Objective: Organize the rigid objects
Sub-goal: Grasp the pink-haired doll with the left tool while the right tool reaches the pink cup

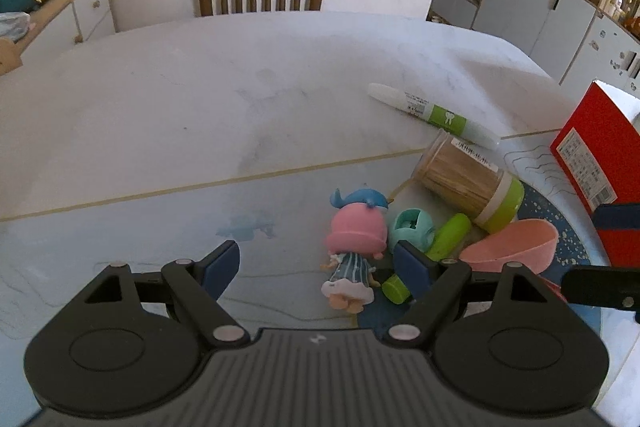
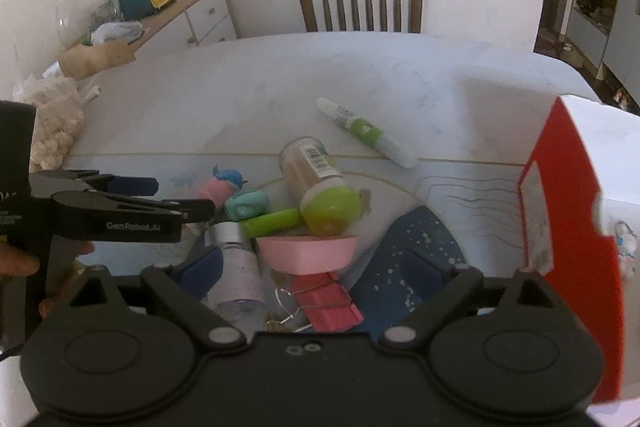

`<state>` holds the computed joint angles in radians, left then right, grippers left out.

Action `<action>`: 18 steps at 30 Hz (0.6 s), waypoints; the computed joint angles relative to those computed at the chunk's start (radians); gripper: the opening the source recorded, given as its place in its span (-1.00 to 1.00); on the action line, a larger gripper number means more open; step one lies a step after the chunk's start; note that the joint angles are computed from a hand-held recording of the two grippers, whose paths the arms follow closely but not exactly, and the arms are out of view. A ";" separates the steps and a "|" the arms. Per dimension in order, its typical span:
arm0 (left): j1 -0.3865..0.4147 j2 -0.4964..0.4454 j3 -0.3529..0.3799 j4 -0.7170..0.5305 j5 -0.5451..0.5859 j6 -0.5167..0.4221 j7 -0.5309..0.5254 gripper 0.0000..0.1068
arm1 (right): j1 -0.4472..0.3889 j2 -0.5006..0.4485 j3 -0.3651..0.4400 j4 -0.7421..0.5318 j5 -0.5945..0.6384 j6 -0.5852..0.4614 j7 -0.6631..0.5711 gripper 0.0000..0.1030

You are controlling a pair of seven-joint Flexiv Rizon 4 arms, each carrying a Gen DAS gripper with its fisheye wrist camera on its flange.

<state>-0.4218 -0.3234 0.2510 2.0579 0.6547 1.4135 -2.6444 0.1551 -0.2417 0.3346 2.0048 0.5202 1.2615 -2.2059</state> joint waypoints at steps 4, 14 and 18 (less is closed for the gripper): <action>0.019 -0.020 -0.009 -0.005 -0.021 0.023 0.022 0.57 | 0.034 -0.034 -0.022 0.001 -0.069 0.028 0.060 0.75; -0.057 -0.075 0.079 -0.025 -0.071 0.078 0.068 0.50 | 0.033 -0.095 -0.006 -0.023 -0.168 0.011 0.157 0.56; -0.100 -0.090 0.118 -0.040 -0.054 0.094 0.073 0.15 | 0.018 -0.112 0.005 -0.036 -0.182 -0.007 0.177 0.50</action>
